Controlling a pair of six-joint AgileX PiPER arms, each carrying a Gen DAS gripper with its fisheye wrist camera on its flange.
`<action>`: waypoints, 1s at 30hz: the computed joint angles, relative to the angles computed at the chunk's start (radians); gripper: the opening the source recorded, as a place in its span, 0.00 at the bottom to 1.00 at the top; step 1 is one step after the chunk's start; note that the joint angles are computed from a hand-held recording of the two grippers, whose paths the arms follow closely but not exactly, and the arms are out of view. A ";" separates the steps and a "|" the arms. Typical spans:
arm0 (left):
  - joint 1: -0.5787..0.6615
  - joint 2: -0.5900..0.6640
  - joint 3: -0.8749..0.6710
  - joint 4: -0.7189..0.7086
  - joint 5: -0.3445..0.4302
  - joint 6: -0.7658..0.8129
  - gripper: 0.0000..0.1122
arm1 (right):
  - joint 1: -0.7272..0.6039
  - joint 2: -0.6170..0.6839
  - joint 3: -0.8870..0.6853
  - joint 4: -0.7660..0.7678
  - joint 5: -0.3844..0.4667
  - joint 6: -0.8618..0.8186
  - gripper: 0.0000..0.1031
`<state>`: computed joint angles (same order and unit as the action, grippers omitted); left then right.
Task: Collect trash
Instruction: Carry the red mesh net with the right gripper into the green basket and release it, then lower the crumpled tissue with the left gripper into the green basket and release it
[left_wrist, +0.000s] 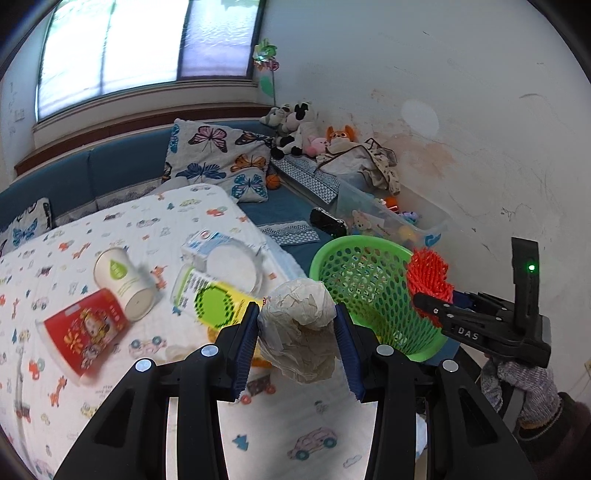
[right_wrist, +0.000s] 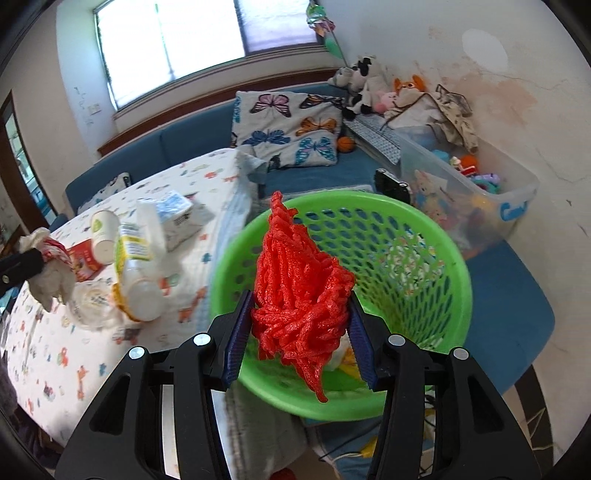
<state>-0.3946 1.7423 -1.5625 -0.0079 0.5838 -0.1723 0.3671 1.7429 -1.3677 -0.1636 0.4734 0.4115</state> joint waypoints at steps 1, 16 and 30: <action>-0.005 0.007 -0.013 0.002 0.006 -0.002 0.36 | -0.007 0.005 -0.002 -0.004 0.001 0.000 0.50; -0.066 0.175 -0.278 0.010 0.117 0.018 0.36 | -0.067 0.000 0.017 0.021 -0.007 -0.030 0.60; -0.133 0.396 -0.618 0.044 0.273 0.002 0.38 | -0.105 -0.126 0.141 0.044 -0.050 -0.047 0.67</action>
<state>-0.5279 2.1385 -2.1808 0.0361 0.8566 -0.1702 0.2620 1.6171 -1.2262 -0.1199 0.4237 0.3646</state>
